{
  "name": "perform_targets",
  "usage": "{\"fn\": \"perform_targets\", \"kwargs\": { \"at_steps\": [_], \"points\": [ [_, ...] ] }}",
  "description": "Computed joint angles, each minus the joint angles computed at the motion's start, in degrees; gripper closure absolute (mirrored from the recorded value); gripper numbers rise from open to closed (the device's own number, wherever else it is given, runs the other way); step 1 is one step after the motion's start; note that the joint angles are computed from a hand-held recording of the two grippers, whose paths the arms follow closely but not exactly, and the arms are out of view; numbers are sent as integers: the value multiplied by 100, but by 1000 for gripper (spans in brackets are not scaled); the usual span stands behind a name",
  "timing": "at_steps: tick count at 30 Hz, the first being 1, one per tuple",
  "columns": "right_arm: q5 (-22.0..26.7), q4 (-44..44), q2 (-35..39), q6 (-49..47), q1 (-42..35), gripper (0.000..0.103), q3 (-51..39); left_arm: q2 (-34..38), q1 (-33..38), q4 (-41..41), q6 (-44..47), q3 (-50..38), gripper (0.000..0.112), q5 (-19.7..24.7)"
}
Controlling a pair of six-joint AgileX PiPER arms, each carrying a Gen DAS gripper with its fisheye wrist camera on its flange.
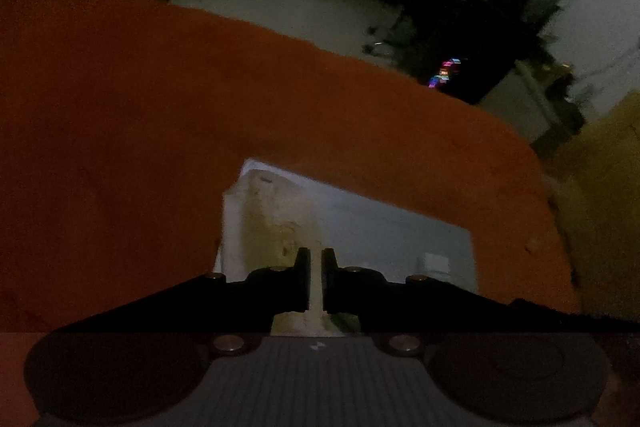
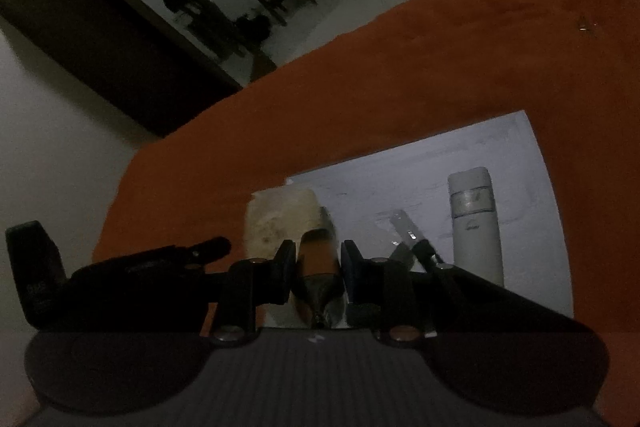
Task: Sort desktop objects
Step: 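Lift the paper bag with the left tool while the right lifts the brown tube, then lower the bag and tube into the white box and open both tools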
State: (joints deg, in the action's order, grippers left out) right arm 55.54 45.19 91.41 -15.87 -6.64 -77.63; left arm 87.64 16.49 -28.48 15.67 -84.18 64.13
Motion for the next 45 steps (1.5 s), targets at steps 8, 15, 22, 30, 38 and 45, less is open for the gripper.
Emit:
{"fn": "perform_targets", "kwargs": {
  "at_steps": [8, 15, 22, 30, 38, 45],
  "points": [
    [835, 583, -899, -599, -732, 76, 796, 18, -225, 535, 144, 218, 106, 162],
    [1174, 440, -1340, -747, -677, 76, 1301, 443, -492, 1382, -440, 100, 37, -118],
    [969, 304, -1409, -901, -220, 76, 2013, 1000, -889, 1547, -837, -262, 10, 51],
    [320, -214, -1360, -1147, 572, 76, 2831, 1413, -1577, 2683, -1586, -326, 10, 105],
    [56, -597, -1217, -1297, 893, 76, 3321, 1714, -1803, 3111, -1783, -477, 10, 371],
    [212, -809, -948, -1097, 1022, 68, 3332, 1425, -1822, 3227, -1929, -79, 52, -278]
  ]
}}
